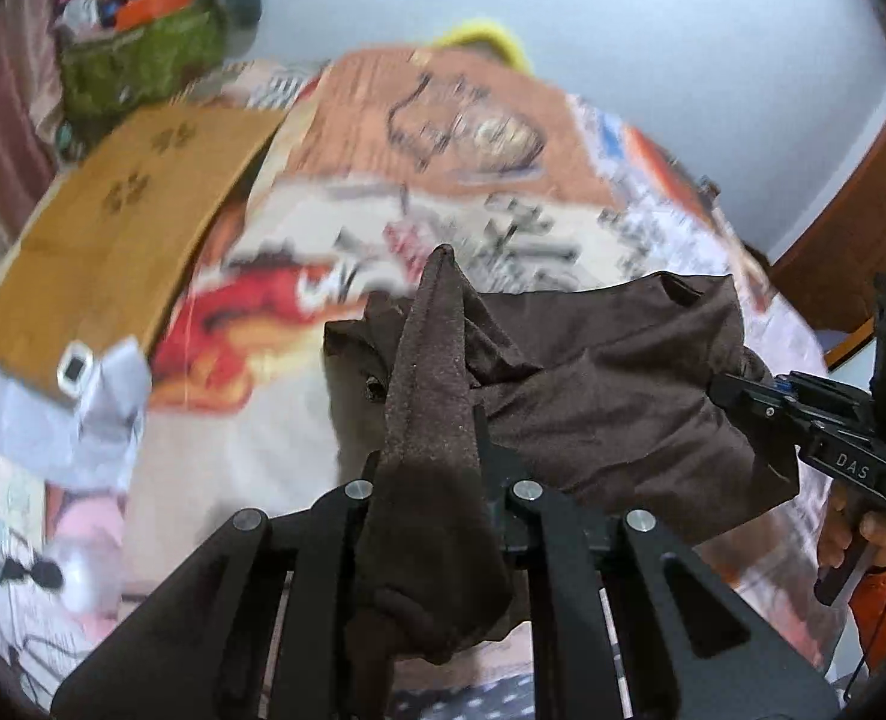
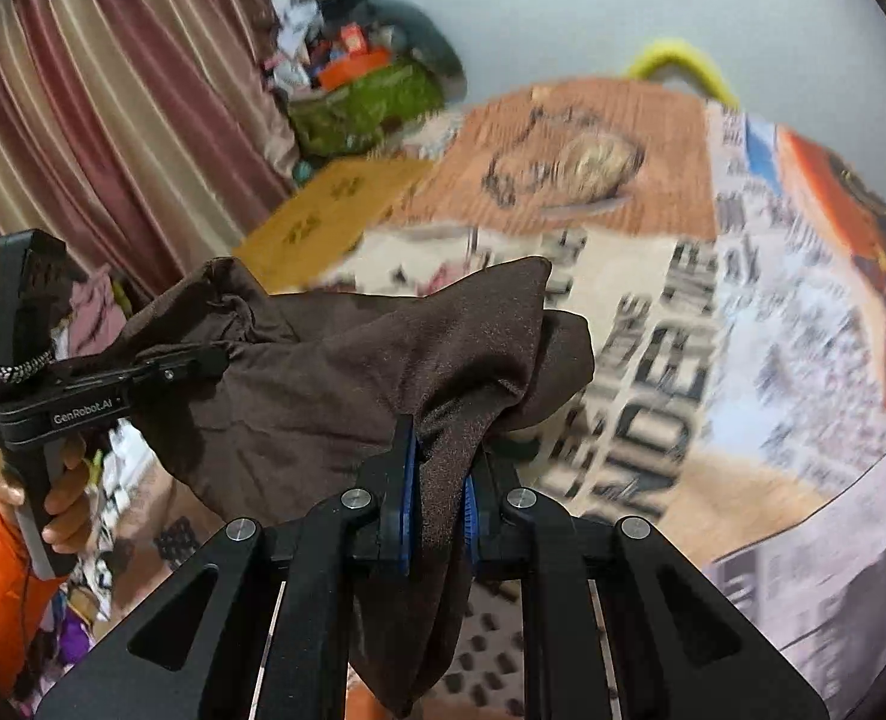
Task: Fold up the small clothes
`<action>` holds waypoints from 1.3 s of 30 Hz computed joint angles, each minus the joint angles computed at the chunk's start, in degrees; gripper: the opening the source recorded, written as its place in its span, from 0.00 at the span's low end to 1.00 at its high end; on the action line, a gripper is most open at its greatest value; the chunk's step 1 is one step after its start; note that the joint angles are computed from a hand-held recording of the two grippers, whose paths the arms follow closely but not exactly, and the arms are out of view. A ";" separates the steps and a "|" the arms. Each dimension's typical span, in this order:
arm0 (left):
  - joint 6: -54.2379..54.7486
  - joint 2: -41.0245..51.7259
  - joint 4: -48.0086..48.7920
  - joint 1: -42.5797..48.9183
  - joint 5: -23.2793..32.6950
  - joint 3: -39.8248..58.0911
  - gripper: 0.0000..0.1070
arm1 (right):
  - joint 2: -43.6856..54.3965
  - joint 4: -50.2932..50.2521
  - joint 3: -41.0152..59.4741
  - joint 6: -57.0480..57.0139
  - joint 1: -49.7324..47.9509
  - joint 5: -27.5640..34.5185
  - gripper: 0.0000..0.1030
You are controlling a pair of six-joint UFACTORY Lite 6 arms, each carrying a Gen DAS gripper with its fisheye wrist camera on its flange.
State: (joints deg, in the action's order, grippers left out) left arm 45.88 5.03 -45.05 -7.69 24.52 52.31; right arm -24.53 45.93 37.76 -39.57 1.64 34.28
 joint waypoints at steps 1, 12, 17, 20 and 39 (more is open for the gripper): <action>0.44 0.85 -0.14 0.28 -0.15 -0.63 0.13 | 1.16 -0.12 -0.87 0.26 1.12 -1.07 0.11; 0.36 1.64 3.93 6.75 -6.14 -6.01 0.40 | 5.28 -8.42 -2.57 7.92 3.07 -2.35 0.21; 5.96 -2.36 -0.56 12.03 -0.63 -4.90 0.40 | -2.23 -17.23 -4.19 14.61 4.42 -0.51 0.34; 7.93 -4.88 -2.26 11.32 1.90 -4.43 0.39 | -5.58 -17.10 -3.77 13.82 3.76 -0.07 0.35; 0.09 17.94 -1.05 2.04 -8.85 8.60 0.21 | 14.56 6.48 2.33 -10.09 -0.39 -6.68 0.32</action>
State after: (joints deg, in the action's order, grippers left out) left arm 45.97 22.97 -46.10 -5.64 15.67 60.90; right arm -9.97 52.42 40.09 -49.66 1.25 27.59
